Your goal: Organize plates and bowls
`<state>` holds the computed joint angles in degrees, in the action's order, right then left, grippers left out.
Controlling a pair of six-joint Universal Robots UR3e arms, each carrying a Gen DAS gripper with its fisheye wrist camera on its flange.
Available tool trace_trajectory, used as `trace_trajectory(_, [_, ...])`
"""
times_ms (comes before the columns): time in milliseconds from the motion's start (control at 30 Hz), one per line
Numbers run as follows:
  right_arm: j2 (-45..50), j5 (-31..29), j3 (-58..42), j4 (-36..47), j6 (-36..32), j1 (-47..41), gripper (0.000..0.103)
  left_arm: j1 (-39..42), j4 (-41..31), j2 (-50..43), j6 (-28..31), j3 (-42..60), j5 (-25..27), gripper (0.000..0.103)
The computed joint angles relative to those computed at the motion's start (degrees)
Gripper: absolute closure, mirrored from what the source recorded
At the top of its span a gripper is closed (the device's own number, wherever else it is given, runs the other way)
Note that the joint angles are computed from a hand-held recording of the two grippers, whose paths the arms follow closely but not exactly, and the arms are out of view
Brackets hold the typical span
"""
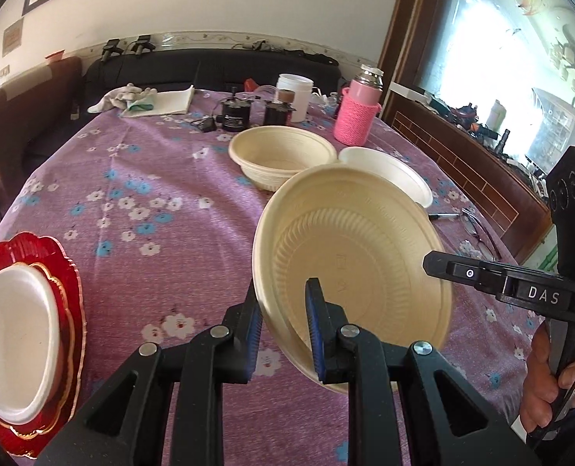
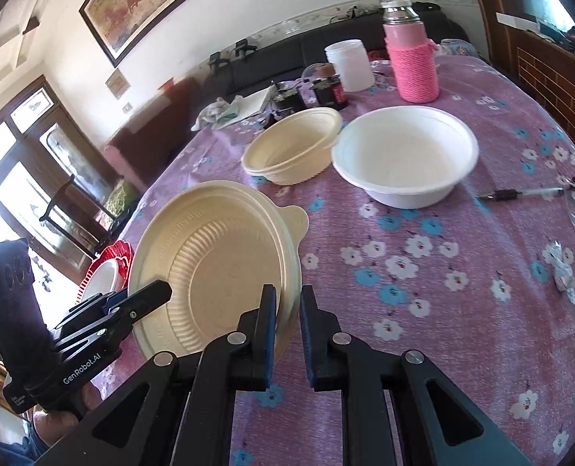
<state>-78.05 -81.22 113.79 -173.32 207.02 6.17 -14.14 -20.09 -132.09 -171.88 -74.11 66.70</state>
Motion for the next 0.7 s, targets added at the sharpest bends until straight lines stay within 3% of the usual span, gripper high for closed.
trace_trajectory(700, [11.69,-2.29,-21.7,10.57,-1.8,7.53,0.089,7.86,7.37,6.74,-1.51,-11.39,-2.25,0.083])
